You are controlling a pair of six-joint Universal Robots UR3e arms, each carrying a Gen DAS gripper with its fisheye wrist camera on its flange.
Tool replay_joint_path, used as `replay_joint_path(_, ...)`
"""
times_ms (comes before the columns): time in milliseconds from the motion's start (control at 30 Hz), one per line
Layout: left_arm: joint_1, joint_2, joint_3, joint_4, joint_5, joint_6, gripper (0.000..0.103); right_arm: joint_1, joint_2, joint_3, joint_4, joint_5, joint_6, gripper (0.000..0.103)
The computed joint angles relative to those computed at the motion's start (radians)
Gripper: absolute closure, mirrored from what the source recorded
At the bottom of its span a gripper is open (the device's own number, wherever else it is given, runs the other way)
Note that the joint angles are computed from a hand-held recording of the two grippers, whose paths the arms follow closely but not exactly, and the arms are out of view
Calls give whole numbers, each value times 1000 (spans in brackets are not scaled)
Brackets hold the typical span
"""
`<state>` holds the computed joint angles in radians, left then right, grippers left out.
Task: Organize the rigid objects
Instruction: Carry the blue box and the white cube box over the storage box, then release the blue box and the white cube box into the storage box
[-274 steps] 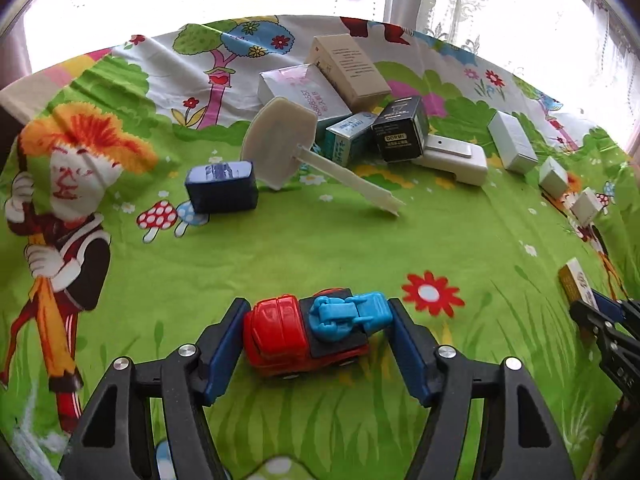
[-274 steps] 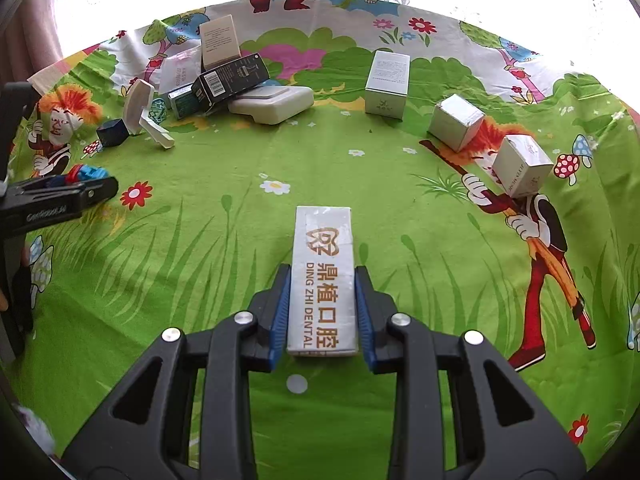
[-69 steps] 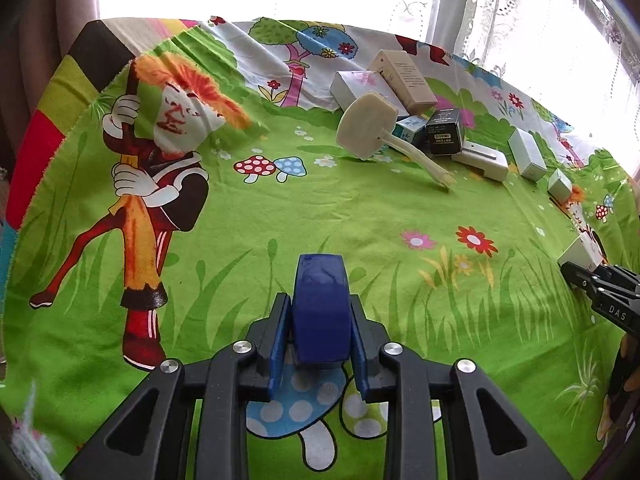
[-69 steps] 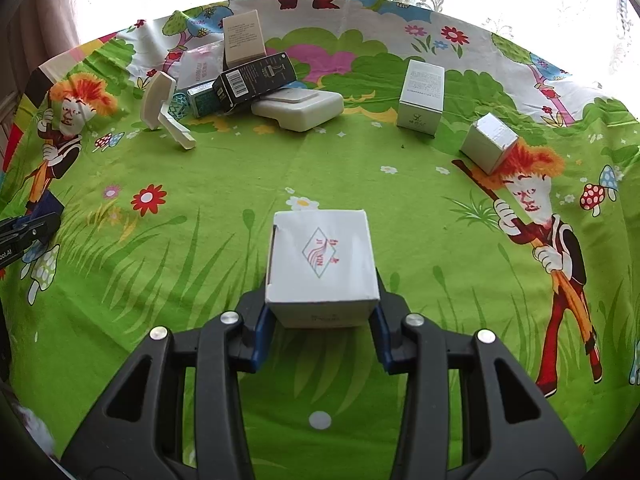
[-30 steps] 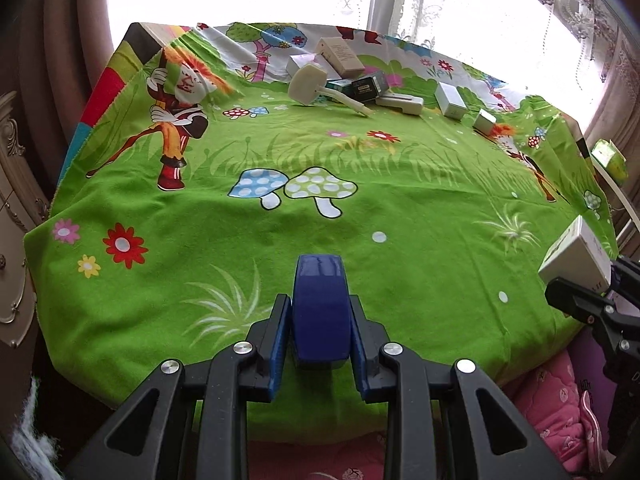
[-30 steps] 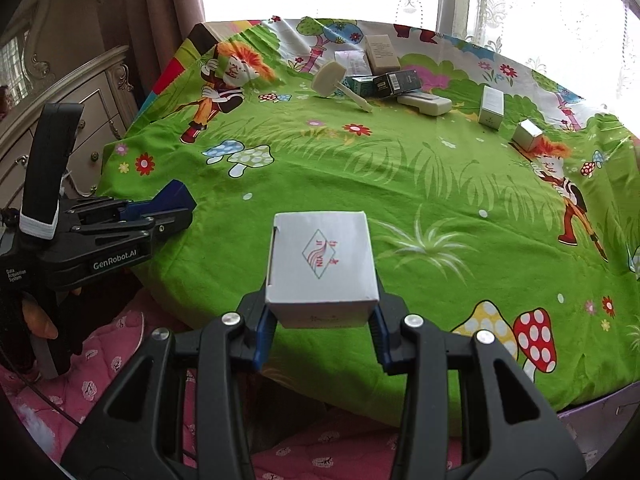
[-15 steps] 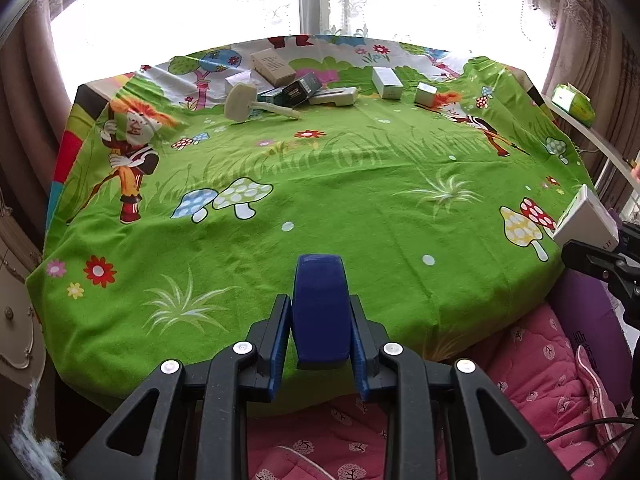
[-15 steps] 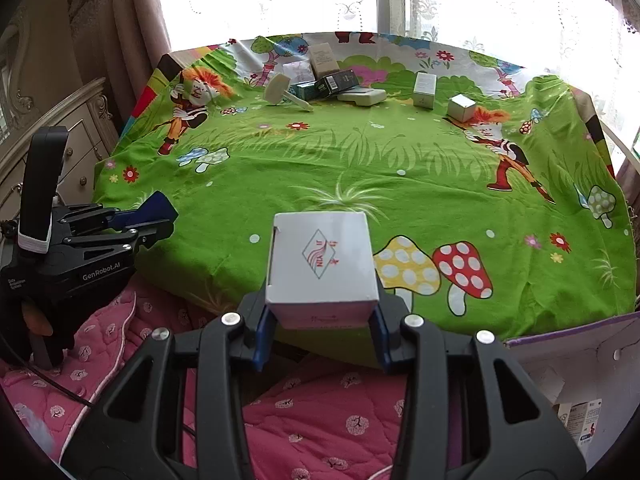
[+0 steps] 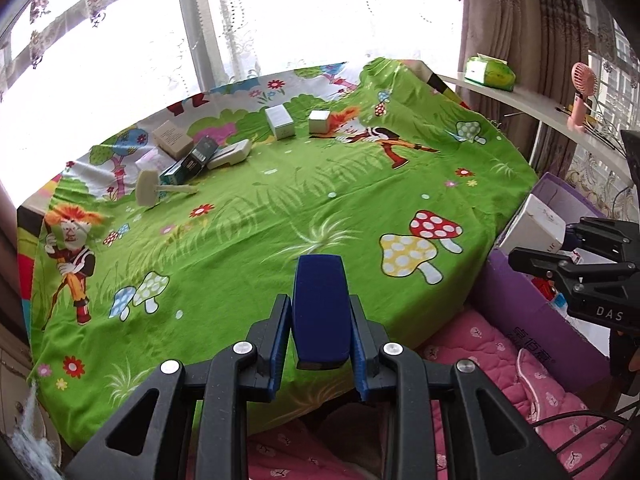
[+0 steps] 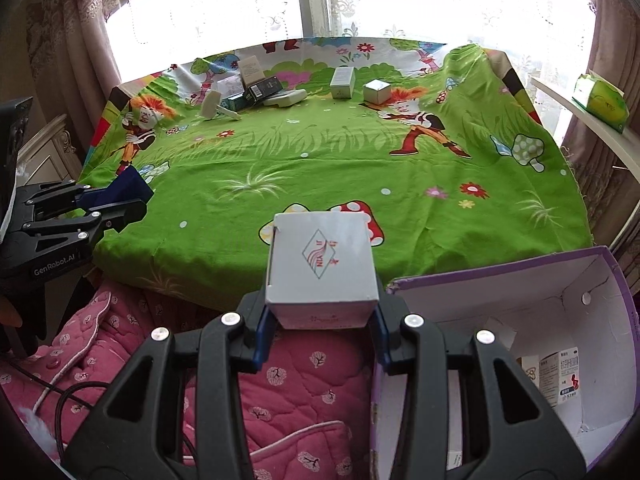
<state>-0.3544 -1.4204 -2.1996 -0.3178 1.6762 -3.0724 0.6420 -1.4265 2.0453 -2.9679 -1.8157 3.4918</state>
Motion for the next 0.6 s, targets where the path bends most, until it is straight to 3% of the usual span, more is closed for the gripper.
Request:
replay_joint_path(300,-160,-172,262,-131,-87,-5,75,-111,-221,211,8,-42,15,59)
replay_joint_path(600,-347,-466,634,-275,-114,33,75,-257,-532,400,181,-118,-4,59)
